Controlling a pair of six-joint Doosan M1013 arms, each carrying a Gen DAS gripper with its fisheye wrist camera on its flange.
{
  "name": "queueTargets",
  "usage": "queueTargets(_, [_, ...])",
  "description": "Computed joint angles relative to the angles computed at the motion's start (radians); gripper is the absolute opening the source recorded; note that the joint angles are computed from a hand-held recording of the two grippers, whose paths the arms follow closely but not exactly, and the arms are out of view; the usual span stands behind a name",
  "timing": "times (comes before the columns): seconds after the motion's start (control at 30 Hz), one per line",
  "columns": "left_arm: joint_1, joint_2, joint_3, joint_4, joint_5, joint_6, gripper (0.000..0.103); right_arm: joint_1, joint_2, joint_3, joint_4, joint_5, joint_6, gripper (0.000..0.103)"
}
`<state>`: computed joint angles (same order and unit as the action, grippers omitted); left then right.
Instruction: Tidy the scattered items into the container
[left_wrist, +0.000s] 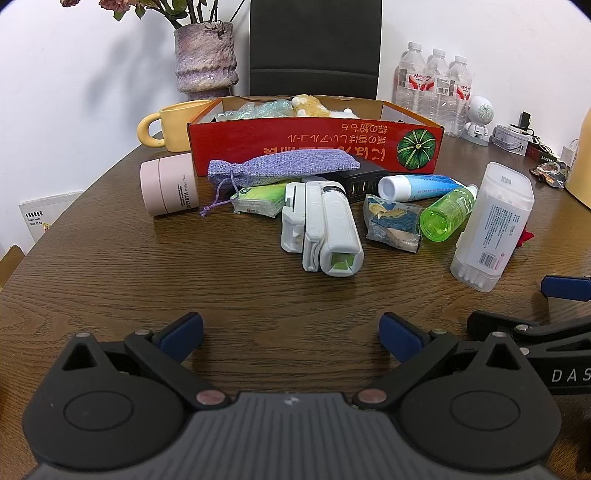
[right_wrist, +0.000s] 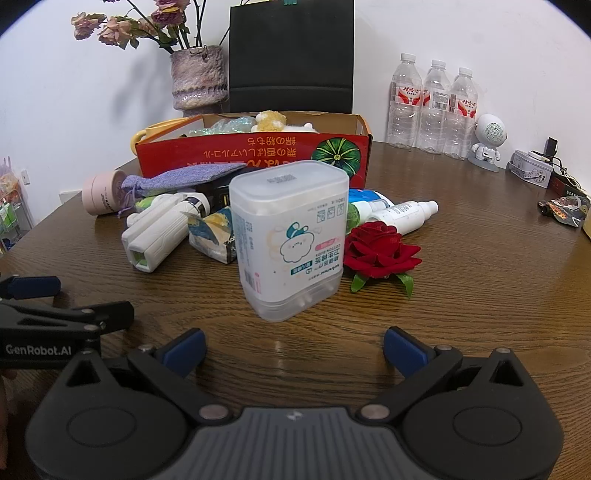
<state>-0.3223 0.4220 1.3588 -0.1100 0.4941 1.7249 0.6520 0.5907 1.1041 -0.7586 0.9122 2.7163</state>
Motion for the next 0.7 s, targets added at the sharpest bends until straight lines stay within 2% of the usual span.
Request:
queueTargets(0.13, [0.006, 0.008, -0.014, -0.08, 0.003, 0.077, 0.103, -0.001, -0.009, 0.017, -0.013, -0.023, 0.045, 0.103])
queueTargets(0.17, [0.012, 0.014, -0.027, -0.152, 0.01, 0.145, 0.103, -0.004, -0.023, 0.042, -0.031, -0.06, 0.101, 0.098])
queueTargets(0.23, [0.023, 0.038, -0.067, -0.299, 0.019, 0.273, 0.103, -0.015, -0.065, 0.122, -0.109, -0.196, 0.264, 0.088])
queueTargets(0.27, [0.023, 0.055, -0.095, -0.301, 0.034, 0.272, 0.103, -0.02, -0.079, 0.143, -0.146, -0.237, 0.319, 0.088])
queueTargets(0.3, [0.02, 0.08, -0.136, -0.251, 0.066, 0.219, 0.103, -0.024, -0.085, 0.149, -0.168, -0.254, 0.342, 0.088])
queueTargets(0.37, [0.012, 0.123, -0.211, -0.171, 0.129, 0.128, 0.103, -0.026, -0.083, 0.131, -0.206, -0.239, 0.306, 0.088])
queueTargets(0.47, [0.019, 0.163, -0.27, -0.255, 0.17, 0.223, 0.103, -0.033, -0.062, 0.088, -0.229, -0.219, 0.149, 0.088])
queueTargets(0.53, [0.02, 0.17, -0.283, -0.272, 0.184, 0.255, 0.078, -0.045, -0.049, 0.061, -0.185, -0.228, 0.018, 0.088])
queueTargets(0.6, [0.02, 0.156, -0.263, -0.246, 0.172, 0.246, 0.062, -0.067, -0.048, 0.065, -0.119, -0.299, -0.06, 0.085])
queueTargets(0.63, [0.02, 0.149, -0.253, -0.232, 0.167, 0.239, 0.059, -0.08, -0.049, 0.072, -0.075, -0.344, -0.082, 0.068])
queueTargets(0.7, [0.027, 0.126, -0.223, -0.235, 0.173, 0.234, 0.057, -0.087, -0.049, 0.072, -0.025, -0.364, -0.093, 0.067])
